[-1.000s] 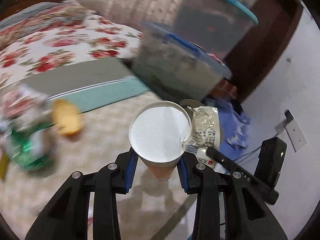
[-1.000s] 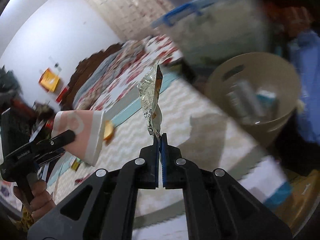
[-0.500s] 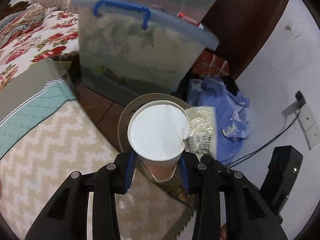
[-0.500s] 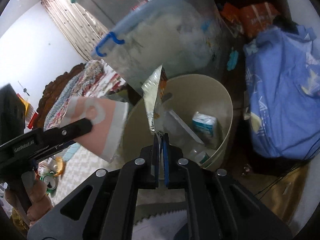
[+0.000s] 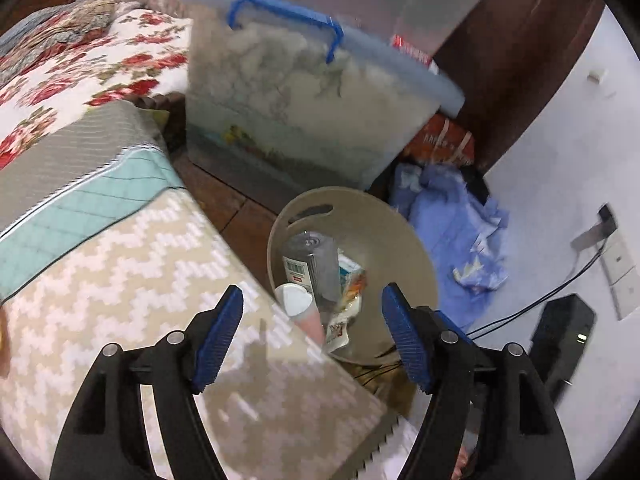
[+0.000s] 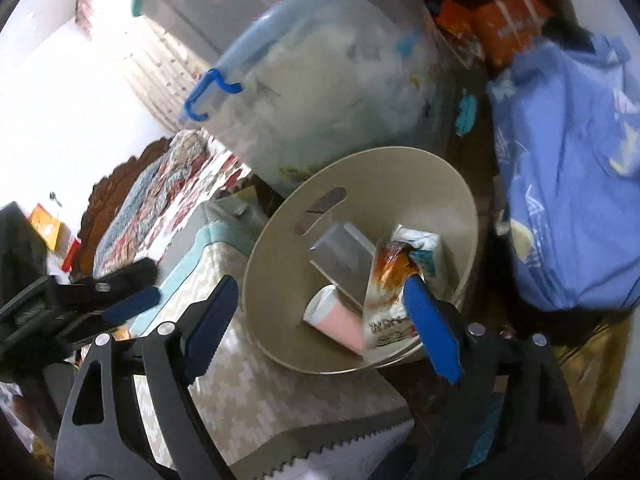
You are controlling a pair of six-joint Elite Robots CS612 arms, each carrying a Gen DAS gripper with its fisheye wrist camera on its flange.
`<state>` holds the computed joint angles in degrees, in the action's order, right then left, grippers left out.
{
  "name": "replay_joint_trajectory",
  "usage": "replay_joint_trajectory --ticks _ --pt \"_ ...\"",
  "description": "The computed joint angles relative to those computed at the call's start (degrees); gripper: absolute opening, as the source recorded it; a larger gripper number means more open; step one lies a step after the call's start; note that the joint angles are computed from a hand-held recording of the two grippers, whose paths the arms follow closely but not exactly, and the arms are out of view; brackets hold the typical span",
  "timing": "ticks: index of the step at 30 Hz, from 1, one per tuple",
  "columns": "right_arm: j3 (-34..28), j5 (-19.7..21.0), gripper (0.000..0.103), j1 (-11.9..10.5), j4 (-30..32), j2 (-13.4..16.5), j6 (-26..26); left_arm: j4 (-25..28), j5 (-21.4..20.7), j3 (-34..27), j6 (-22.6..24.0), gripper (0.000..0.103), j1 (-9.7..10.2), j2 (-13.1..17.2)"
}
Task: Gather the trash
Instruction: 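Carry the cup and snack bag to the wastebasket and release both, then grasp a small wrapper with the left tool while the right tool grasps crumpled white paper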
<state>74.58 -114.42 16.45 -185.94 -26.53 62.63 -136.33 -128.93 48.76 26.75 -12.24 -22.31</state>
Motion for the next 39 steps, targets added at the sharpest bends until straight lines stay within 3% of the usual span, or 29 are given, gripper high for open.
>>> replay_joint_trajectory --ticks 3,8,15,24,27,31,34,36,39 --pt "-1.6 -0.5 0.085 0.7 4.9 -0.4 -0.1 -2.9 -1.9 1.5 -1.8 0.069 1.71 -1.1" --pt "-7.4 -2.0 0.085 2.6 15.0 0.3 -3.3 -9.1 -0.2 3.0 -5.9 0.069 4.67 -2.1" --pt "-17.6 -3.6 0.085 5.6 24.9 3.6 -10.2 -18.2 7.5 2.9 -13.1 0.069 8.86 -2.0" --pt "-31.5 -4.8 0.085 8.6 35.6 9.1 -19.5 -22.2 15.5 1.7 -16.2 0.069 13.73 -1.1" --pt "-36.4 -3.2 0.085 9.1 38.3 11.2 -21.8 -23.8 17.8 2.0 -16.5 0.069 15.15 -1.0" --pt "-40.7 1.1 0.082 9.4 39.4 13.3 -23.6 -21.3 17.5 1.1 -15.3 0.068 16.72 -0.5" --pt "-44.2 6.7 0.067 9.4 40.3 15.1 -25.9 -17.0 15.1 0.6 -12.8 0.067 17.56 -0.2" --pt "-46.4 10.8 0.051 9.4 41.4 16.4 -26.9 -15.4 13.8 0.7 -10.9 0.065 17.82 -0.1" --pt "-47.7 16.7 0.04 9.2 41.4 17.5 -26.9 -12.8 11.7 0.9 -8.8 0.058 17.68 0.1"
